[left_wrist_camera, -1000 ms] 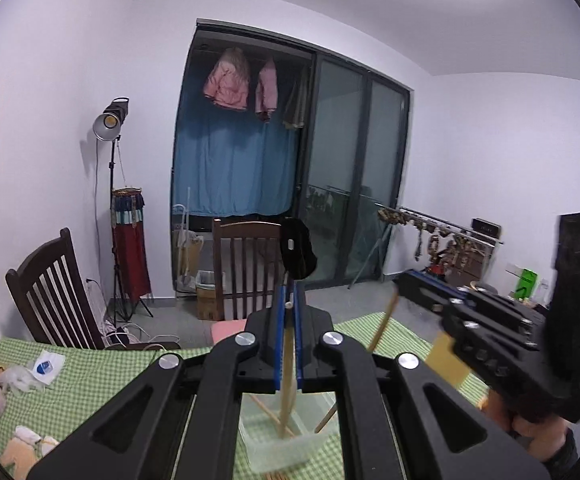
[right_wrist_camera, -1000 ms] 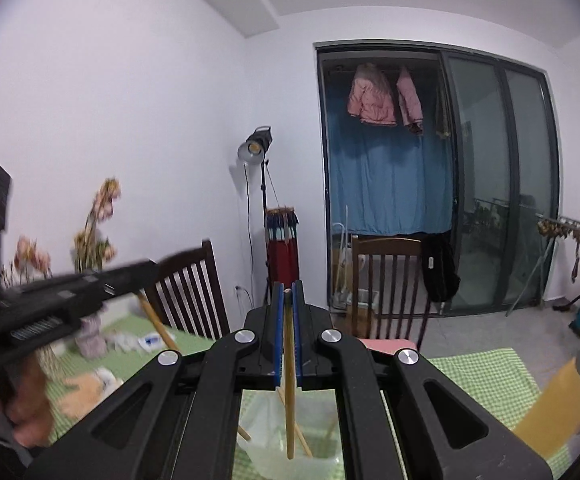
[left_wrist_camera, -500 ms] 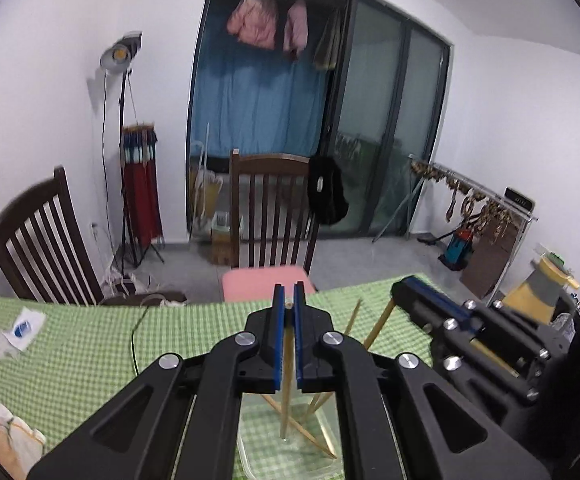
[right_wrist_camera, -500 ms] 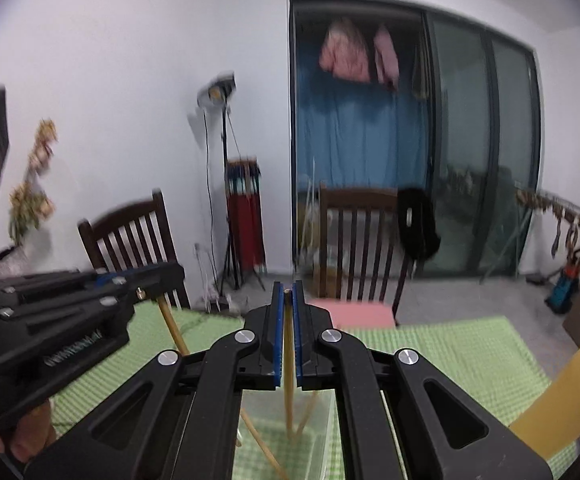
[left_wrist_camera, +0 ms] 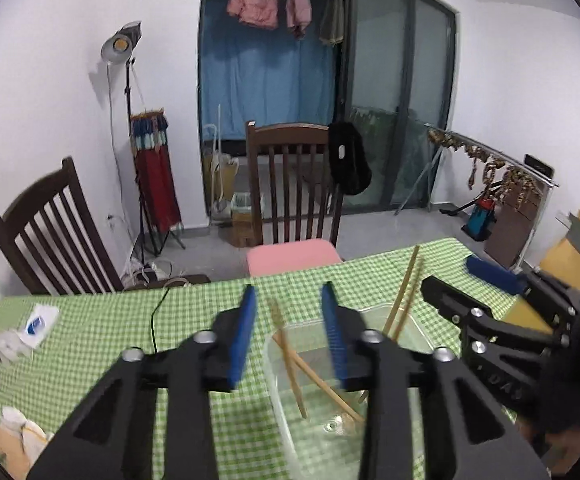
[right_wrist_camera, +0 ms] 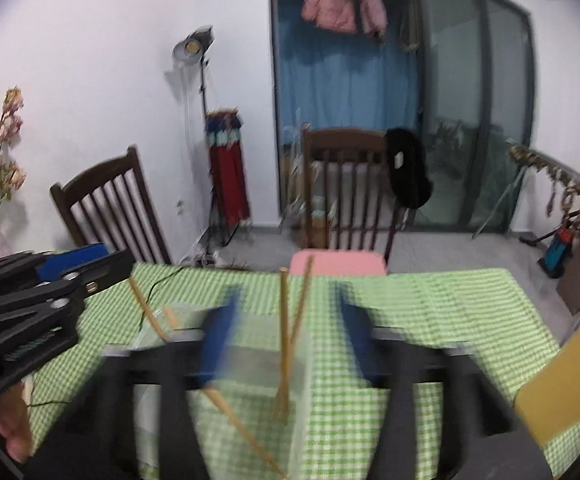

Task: Organize utensils
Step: 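Lower the chopstick into the box and open the right tool, then move the right tool back down to the remaining chopsticks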

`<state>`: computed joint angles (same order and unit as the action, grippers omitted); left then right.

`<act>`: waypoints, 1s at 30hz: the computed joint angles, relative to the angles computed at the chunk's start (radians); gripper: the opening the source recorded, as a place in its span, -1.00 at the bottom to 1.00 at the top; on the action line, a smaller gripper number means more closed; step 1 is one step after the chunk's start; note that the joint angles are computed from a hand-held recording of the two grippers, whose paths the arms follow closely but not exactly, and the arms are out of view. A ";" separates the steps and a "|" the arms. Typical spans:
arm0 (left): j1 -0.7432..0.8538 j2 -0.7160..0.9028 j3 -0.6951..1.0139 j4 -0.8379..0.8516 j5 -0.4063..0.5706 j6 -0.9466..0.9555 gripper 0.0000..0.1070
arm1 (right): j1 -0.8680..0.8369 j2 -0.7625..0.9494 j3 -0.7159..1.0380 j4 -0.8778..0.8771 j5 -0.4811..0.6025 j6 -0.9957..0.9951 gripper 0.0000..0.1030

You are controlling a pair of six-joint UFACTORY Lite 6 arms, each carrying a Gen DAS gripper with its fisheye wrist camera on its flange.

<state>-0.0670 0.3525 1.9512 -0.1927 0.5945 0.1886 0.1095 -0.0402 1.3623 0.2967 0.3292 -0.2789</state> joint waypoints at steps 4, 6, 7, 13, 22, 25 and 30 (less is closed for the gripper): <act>0.038 -0.086 -0.074 -0.042 0.004 0.025 -0.31 | -0.051 -0.048 -0.022 0.098 0.017 -0.100 0.17; 0.059 -0.143 -0.136 -0.082 -0.006 0.075 -0.28 | -0.069 -0.098 -0.063 0.094 0.012 -0.122 0.17; 0.063 -0.163 -0.159 -0.078 -0.013 0.083 -0.28 | -0.083 -0.119 -0.080 0.107 0.014 -0.147 0.17; 0.127 -0.319 -0.329 -0.180 -0.007 0.173 -0.02 | -0.182 -0.190 -0.110 0.138 0.115 -0.226 0.17; 0.243 -0.718 -0.720 -0.366 -0.016 0.377 0.55 | -0.371 -0.396 -0.272 0.317 0.248 -0.455 0.23; 0.246 -0.854 -0.829 -0.351 -0.010 0.400 0.63 | -0.419 -0.477 -0.344 0.361 0.294 -0.504 0.24; 0.205 -1.087 -1.004 -0.231 -0.005 0.312 0.66 | -0.541 -0.671 -0.501 0.460 0.422 -0.642 0.33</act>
<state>0.1379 -0.7349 0.9472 -0.4239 0.5898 0.5001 -0.4318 -0.7108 0.8613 0.7562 0.7509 -0.9212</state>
